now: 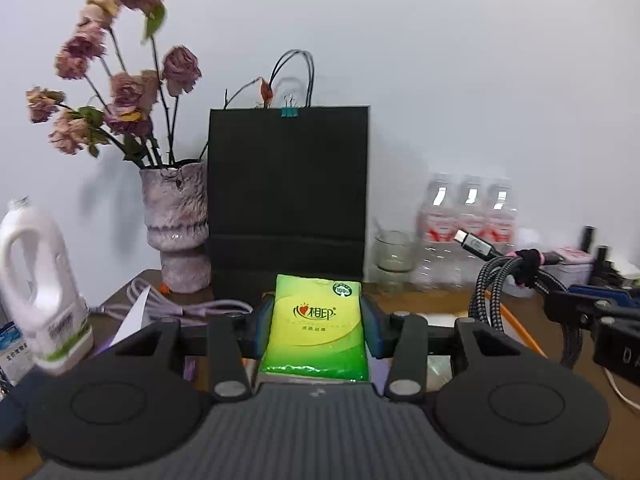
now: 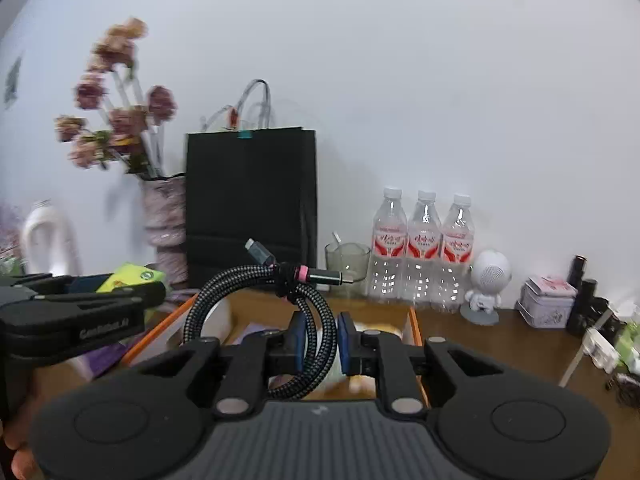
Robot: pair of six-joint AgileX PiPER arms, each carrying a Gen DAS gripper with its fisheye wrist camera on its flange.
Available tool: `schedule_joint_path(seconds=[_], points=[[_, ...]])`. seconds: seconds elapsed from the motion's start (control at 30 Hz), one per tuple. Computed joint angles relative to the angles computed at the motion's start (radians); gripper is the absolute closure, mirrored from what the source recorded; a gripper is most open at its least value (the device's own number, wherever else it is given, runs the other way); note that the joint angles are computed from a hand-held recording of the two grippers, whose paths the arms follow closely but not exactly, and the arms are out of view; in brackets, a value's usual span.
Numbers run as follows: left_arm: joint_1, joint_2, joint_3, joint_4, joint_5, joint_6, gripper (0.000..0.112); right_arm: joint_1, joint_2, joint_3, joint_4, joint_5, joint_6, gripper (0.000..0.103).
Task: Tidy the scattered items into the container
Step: 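Drop the black cable in the box with right tool while left places tissue pack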
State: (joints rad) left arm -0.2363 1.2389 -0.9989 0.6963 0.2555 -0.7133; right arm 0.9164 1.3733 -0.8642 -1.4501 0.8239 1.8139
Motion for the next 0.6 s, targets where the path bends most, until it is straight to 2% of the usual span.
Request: schedule_joint_path(seconds=[0.07,0.13,0.2,0.27,0.33,0.4,0.47,0.5,0.6], points=[[0.024,0.072,-0.068,-0.050,-0.022,0.057,0.067,-0.102,0.063,-0.087,0.013,-0.096,-0.064,0.088],[0.053,0.144,-0.134,-0.235,-0.034,0.229,0.067,-0.197,0.111,-0.161,0.069,-0.212,-0.148,0.088],[0.064,0.229,-0.223,-0.368,0.009,0.357,0.067,-0.290,0.178,-0.259,0.228,-0.312,-0.344,0.088],[0.073,0.317,-0.318,-0.540,0.065,0.557,0.067,-0.364,0.267,-0.362,0.428,-0.375,-0.544,0.088],[0.076,0.423,-0.428,-0.644,0.152,0.681,0.067,-0.432,0.379,-0.466,0.628,-0.428,-0.742,0.088],[0.067,0.538,-0.530,-0.591,0.213,0.645,0.067,-0.470,0.514,-0.610,0.828,-0.397,-0.942,0.088],[0.052,0.627,-0.604,-0.532,0.277,0.641,0.066,-0.487,0.637,-0.777,1.022,-0.288,-1.142,0.089],[0.048,0.659,-0.630,-0.522,0.308,0.665,0.066,-0.500,0.690,-0.847,1.111,-0.242,-1.242,0.101],[0.045,0.694,-0.650,-0.537,0.369,0.717,0.067,-0.500,0.793,-0.964,1.223,-0.147,-1.384,0.102]])
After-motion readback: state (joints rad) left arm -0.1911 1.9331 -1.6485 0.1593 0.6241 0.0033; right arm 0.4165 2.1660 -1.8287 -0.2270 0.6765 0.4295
